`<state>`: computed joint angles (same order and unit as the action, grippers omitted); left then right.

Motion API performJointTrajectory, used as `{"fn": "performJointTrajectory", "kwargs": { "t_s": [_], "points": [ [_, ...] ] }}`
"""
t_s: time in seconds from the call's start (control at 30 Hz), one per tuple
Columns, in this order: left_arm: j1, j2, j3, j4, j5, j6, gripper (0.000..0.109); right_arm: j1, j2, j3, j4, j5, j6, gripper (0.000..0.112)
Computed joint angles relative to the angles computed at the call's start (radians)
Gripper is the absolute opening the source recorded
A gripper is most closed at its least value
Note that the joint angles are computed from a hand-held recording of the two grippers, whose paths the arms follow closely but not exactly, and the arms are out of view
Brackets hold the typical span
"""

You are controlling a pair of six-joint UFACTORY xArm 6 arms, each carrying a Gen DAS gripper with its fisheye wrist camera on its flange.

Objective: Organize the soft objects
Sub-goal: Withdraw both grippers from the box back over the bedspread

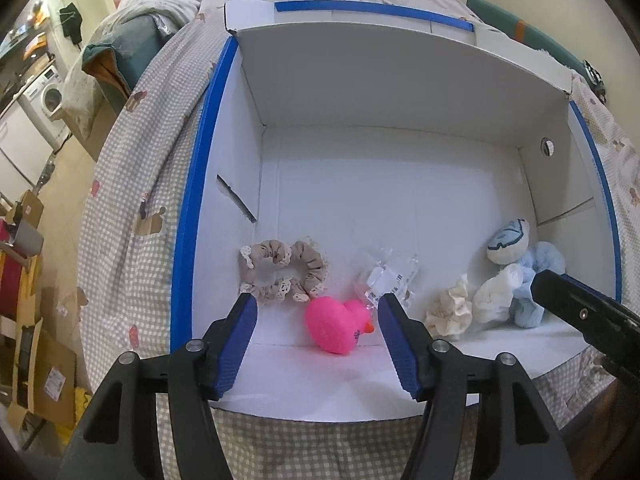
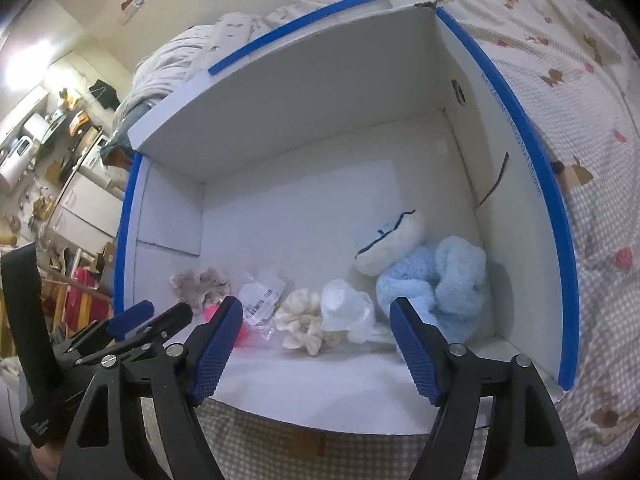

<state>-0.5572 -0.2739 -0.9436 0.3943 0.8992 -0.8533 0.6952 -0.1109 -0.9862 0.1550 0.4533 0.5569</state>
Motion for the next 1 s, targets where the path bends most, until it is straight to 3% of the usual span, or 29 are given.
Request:
{"fn": "performJointTrajectory", "kwargs": {
  "t_s": [0.43,1.0],
  "points": [
    [-0.021,-0.055,0.031,0.044,0.037,-0.038,0.060,0.010,-0.007,0.008,-0.081,-0.015,0.055,0.080],
    [-0.098,-0.241,0.129,0.117,0.122,-0.104,0.060,0.082,-0.159,0.079,-0.411,-0.004,0.199,0.080]
  ]
}}
